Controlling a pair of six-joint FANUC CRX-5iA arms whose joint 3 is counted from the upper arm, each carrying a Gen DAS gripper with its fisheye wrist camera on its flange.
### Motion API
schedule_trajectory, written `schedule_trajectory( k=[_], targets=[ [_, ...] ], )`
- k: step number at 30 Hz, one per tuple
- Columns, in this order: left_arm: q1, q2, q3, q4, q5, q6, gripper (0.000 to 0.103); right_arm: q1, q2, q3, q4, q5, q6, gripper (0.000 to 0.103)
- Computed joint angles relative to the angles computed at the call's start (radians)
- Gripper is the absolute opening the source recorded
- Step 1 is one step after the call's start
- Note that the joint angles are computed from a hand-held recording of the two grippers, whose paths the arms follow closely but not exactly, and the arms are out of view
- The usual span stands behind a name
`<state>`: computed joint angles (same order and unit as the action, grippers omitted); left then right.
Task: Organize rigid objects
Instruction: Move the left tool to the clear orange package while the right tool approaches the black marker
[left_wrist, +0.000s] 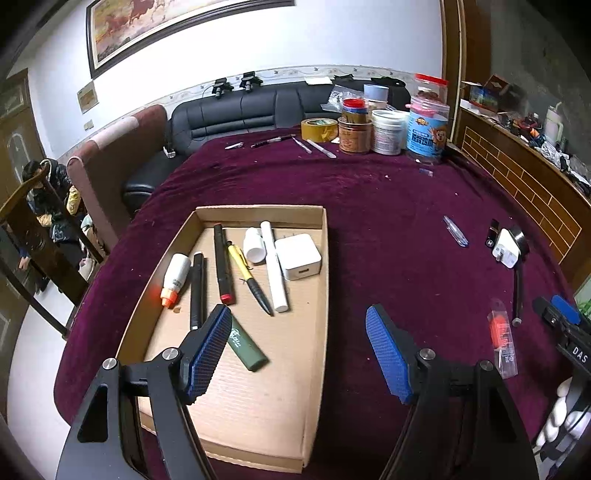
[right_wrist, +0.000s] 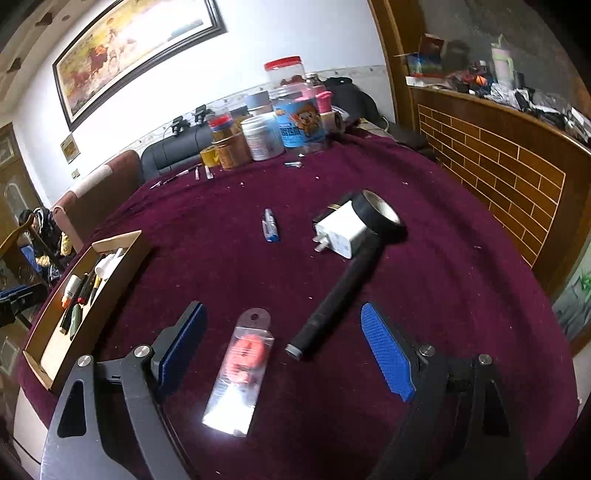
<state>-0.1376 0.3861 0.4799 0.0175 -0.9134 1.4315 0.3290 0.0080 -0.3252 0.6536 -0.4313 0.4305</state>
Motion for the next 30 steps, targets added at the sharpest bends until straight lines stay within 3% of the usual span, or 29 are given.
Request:
schedule_trajectory(
  k=[11,18,24,26,30],
  targets=[
    [-0.003,0.003,-0.021,0.069,-0.02,-0.053,0.07,0.01,0.013,0.084,-0.267,-0.061,0.204,0.078],
    [-0.004,-0.008,-0.048,0.096,-0.022,-0.074,0.07,-0.033,0.095,0.301,-0.787,-0.178,0.603,0.078],
    [0.003,-0.001,-0.053,0.135,-0.047,-0.086,0.07,-0.114,0.235,0.55,-1.198,-0.381,0.907,0.078],
    [0.007,-0.003,-0.063,0.149,-0.05,-0.094,0.07,-0.118,0.23,0.553,-1.231,-0.36,0.925,0.078],
    [0.007,0.023,-0.057,0.201,-0.094,-0.114,0.07,-0.104,0.173,0.481,-1.09,-0.262,0.837,0.078]
  ],
)
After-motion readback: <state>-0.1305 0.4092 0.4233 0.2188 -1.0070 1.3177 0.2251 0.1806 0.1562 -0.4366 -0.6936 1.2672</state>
